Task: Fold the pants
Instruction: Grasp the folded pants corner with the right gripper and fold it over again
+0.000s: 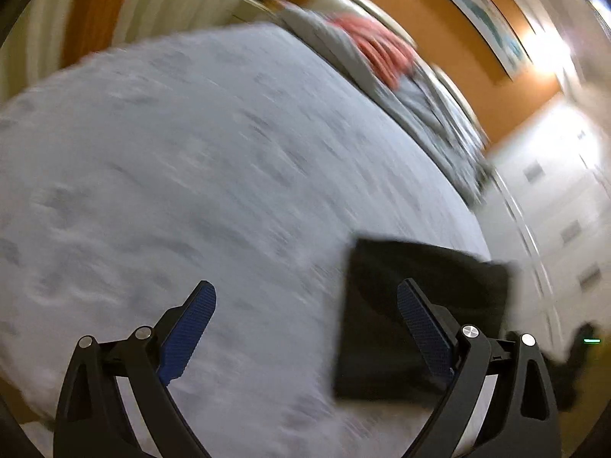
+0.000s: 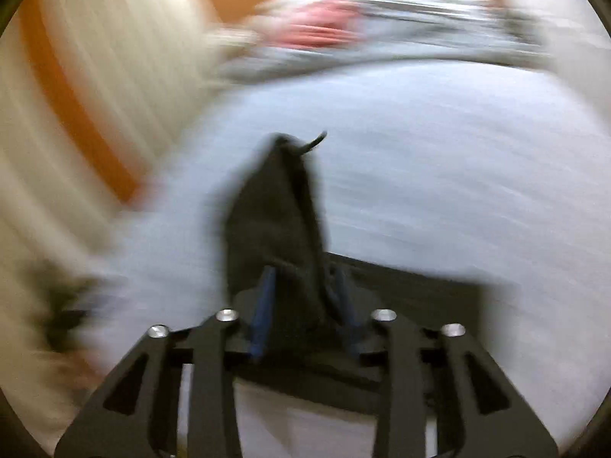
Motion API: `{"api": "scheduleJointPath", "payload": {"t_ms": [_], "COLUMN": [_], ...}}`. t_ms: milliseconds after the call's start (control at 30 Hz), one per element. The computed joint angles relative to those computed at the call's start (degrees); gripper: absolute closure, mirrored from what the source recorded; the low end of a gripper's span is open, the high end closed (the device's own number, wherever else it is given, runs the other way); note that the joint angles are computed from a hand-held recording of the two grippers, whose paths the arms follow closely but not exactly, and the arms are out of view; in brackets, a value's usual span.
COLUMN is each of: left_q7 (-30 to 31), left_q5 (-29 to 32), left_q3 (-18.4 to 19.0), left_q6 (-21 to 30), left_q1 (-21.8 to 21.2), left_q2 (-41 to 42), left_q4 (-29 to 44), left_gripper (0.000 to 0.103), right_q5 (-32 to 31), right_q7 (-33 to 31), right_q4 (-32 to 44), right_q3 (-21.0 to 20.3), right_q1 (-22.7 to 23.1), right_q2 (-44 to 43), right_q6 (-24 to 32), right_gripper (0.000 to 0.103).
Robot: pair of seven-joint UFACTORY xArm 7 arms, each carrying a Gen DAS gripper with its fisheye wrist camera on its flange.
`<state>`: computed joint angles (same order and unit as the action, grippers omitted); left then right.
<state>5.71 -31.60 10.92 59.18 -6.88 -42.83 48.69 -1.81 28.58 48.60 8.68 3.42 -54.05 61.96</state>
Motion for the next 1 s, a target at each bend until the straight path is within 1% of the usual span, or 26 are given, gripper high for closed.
{"api": "scheduleJointPath", "payload": {"t_ms": [33, 67, 100, 133, 167, 200, 233, 267, 333, 367, 467, 533, 600, 667, 700, 733, 767, 800, 833, 867, 900, 933, 967, 1000], "left_q7": [0.8, 1.5, 2.1, 2.6, 3.2, 3.3, 3.3, 3.7, 4.0, 4.6, 5.9, 6.3, 6.5, 6.2, 6.1, 6.1, 6.2, 6.2, 6.3, 6.3, 6.1, 5.9, 5.3, 4.6], "left_q5": [-1.4, -2.3, -3.1, -3.5, -4.1, -4.3, -4.6, -4.9, -4.9, -4.9, -4.6, -4.2, -3.9, -4.0, -4.4, -5.0, -6.0, -6.6, -6.8, -6.7, -6.6, -6.4, -6.2, -6.0], "left_q3": [-0.7, -1.4, -2.4, -3.2, -4.6, -5.8, -7.3, -8.0, -9.0, -9.4, -8.9, -8.3, -7.9, -7.6, -7.2, -6.7, -6.1, -6.0, -6.2, -6.6, -7.1, -7.5, -8.1, -8.6], "left_q6": [1.0, 1.3, 1.5, 1.5, 1.1, 0.6, -0.1, -0.6, -1.5, -2.0, -1.7, -1.0, -0.6, -0.5, -0.3, 0.2, 1.1, 1.3, 1.5, 1.6, 1.6, 1.7, 1.5, 1.2], "left_q1": [-2.1, -3.5, -5.0, -5.9, -7.3, -8.1, -9.0, -10.0, -11.2, -11.8, -12.8, -12.6, -12.2, -11.6, -11.5, -11.5, -11.6, -11.6, -11.5, -11.3, -11.1, -11.0, -10.8, -10.5], "left_q2": [-0.2, -0.2, -0.1, 0.2, 0.8, 1.2, 1.8, 2.2, 2.7, 2.7, 2.8, 2.9, 3.7, 4.0, 4.3, 4.6, 4.6, 4.9, 4.9, 5.1, 5.3, 5.7, 5.9, 6.1], "left_q4": [-0.4, -0.7, -0.9, -1.1, -1.2, -1.4, -1.4, -1.5, -1.7, -2.2, -3.2, -3.2, -2.6, -2.4, -2.2, -1.9, -1.7, -1.6, -1.7, -1.6, -1.8, -1.8, -1.9, -2.2], "left_gripper": [0.009, 0.009, 0.009, 0.009, 0.009, 0.009, 0.009, 0.009, 0.009, 0.008, 0.009, 0.009, 0.009, 0.009, 0.009, 0.009, 0.009, 0.009, 0.009, 0.009, 0.009, 0.009, 0.009, 0.009], "right_q5": [-2.6, -2.7, -1.4, -0.2, 0.4, 1.1, 2.2, 3.2, 5.3, 6.2, 7.5, 10.4, 10.7, 12.3, 12.9, 13.7, 14.0, 13.3, 11.8, 8.7, 7.4, 3.6, 2.0, 2.7], "right_q7": [0.2, 1.2, 1.5, 1.2, 0.3, -1.5, -3.3, -4.5, -6.7, -7.9, -7.8, -7.3, -7.8, -8.4, -8.8, -8.7, -8.6, -8.7, -8.6, -8.8, -9.8, -9.1, -7.8, -7.4], "right_q4": [-3.8, -5.4, -7.5, -8.5, -8.6, -8.5, -8.9, -9.3, -10.0, -10.3, -12.4, -14.8, -14.4, -12.6, -12.0, -11.3, -10.1, -9.8, -9.7, -10.5, -10.9, -12.5, -13.7, -14.9], "right_q3": [-1.6, -2.9, -5.5, -7.0, -7.5, -7.8, -8.3, -8.5, -8.6, -8.9, -8.1, -9.0, -8.5, -9.0, -9.5, -9.8, -9.9, -9.4, -8.3, -6.9, -6.2, -4.8, -4.3, -5.8], "right_q1": [-2.9, -3.6, -3.7, -3.6, -3.3, -2.3, -0.9, -0.2, 1.3, 2.0, 1.0, 1.4, 1.7, 2.8, 3.0, 3.3, 3.6, 3.1, 2.2, 0.8, -0.3, -2.0, -3.6, -3.6], "right_q2": [-5.3, -8.1, -11.5, -13.1, -13.1, -12.0, -10.4, -9.4, -4.9, -3.3, 2.1, 4.3, 4.7, 1.4, -0.4, -2.1, -5.0, -6.2, -7.3, -7.9, -7.1, -6.7, -7.6, -9.6], "right_q6": [3.7, 4.9, 4.7, 4.1, 3.9, 3.6, 2.3, 1.6, -0.3, -0.3, -3.5, -7.0, -8.0, -8.5, -8.7, -8.3, -6.2, -5.0, -3.0, 1.3, 4.2, 8.2, 9.8, 9.0], "right_gripper": [0.069, 0.069, 0.069, 0.069, 0.064, 0.059, 0.044, 0.038, 0.039, 0.039, 0.039, 0.051, 0.076, 0.085, 0.086, 0.086, 0.086, 0.083, 0.079, 0.067, 0.062, 0.062, 0.056, 0.056]}}
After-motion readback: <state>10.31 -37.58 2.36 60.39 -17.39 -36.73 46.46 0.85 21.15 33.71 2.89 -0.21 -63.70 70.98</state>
